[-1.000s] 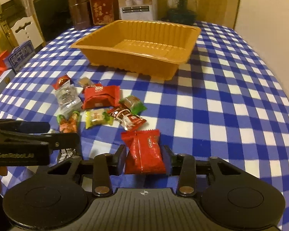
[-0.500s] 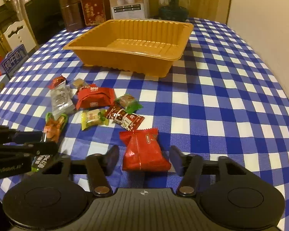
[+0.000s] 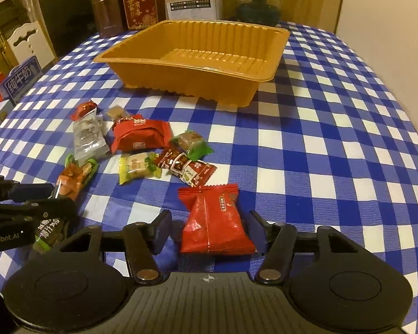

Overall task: Organize snacks
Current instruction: 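Grasp the long green-black snack bar with the left tool while the right tool grasps a red packet, then carry both snacks into the orange tray and open both tools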

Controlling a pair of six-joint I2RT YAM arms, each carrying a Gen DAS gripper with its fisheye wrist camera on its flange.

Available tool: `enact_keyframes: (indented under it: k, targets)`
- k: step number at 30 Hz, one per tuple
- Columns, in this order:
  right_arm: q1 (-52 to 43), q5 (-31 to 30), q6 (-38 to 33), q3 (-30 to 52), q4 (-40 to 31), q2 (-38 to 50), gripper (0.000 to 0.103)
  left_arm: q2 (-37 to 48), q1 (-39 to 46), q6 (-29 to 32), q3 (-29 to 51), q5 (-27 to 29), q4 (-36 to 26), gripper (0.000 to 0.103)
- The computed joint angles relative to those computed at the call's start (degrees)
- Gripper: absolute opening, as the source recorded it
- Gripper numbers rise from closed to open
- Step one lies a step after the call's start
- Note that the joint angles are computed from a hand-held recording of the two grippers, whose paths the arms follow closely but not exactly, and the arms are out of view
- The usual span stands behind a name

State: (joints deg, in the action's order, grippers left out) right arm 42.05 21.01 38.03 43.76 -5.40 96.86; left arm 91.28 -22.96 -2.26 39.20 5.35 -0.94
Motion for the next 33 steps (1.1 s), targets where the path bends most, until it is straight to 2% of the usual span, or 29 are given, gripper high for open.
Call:
enact_keyframes:
  k: [1, 2, 6, 9, 22, 33]
  targets:
    - [0.0, -0.2, 0.0, 0.2, -0.2, 0.1, 0.049, -0.2, -0.3, 0.0, -0.2, -0.5, 0.1, 0.035]
    - [0.0, 0.0, 0.0, 0.3, -0.3, 0.2, 0.046, -0.4, -0.5, 0.1, -0.4, -0.9, 0.2, 0.035]
    - [0.0, 0.2, 0.6, 0.2, -0.4, 0.1, 0.044, 0.6, -0.6, 0.1, -0.3, 0.0, 0.7, 0.028]
    - [0.1, 0.5, 1.1, 0.5, -0.9, 0.2, 0.042, 0.8, -1.0, 0.1, -0.6, -0.6, 1.7, 0.027]
    - [2.1, 2.6, 3.7, -0.6, 1.3, -3.7, 0.04, -5.4, 0.3, 1.1, -0.7, 2.4, -2.1, 0.026]
    - [1.4, 6.2, 4.4, 1.4, 1.5, -6.9, 0.04, -2.4, 1.6, 4.1, 9.0, 3.7, -6.1, 0.026]
